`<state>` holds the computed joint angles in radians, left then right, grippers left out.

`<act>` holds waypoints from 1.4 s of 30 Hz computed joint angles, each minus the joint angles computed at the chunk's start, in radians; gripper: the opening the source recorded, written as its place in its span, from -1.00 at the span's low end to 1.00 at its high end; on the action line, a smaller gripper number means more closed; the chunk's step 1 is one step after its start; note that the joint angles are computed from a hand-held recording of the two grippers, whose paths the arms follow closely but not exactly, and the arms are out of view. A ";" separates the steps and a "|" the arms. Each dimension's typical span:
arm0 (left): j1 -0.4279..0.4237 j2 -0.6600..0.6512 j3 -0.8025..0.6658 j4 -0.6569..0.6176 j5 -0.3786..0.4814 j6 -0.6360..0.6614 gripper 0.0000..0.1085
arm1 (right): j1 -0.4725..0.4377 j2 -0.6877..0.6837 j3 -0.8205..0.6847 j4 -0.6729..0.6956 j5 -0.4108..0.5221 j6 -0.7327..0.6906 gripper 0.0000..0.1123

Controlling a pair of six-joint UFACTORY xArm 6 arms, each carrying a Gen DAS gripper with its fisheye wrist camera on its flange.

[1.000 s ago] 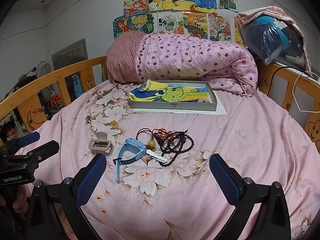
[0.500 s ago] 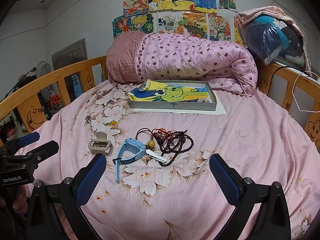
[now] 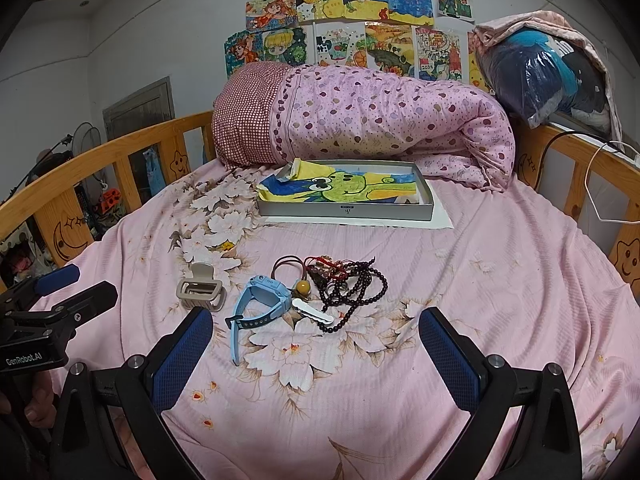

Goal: Organize jewelry

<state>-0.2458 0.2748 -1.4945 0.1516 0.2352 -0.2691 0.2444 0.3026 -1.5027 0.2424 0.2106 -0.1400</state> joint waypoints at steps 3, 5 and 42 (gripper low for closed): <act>0.000 0.000 0.001 0.000 -0.002 -0.001 0.87 | 0.000 0.000 0.000 0.001 0.001 -0.001 0.83; 0.000 0.000 0.000 0.000 -0.001 0.000 0.87 | 0.000 0.000 0.000 0.001 0.001 -0.001 0.83; 0.002 0.033 -0.064 -0.104 0.098 0.010 0.87 | -0.004 0.014 -0.006 0.008 0.045 0.006 0.83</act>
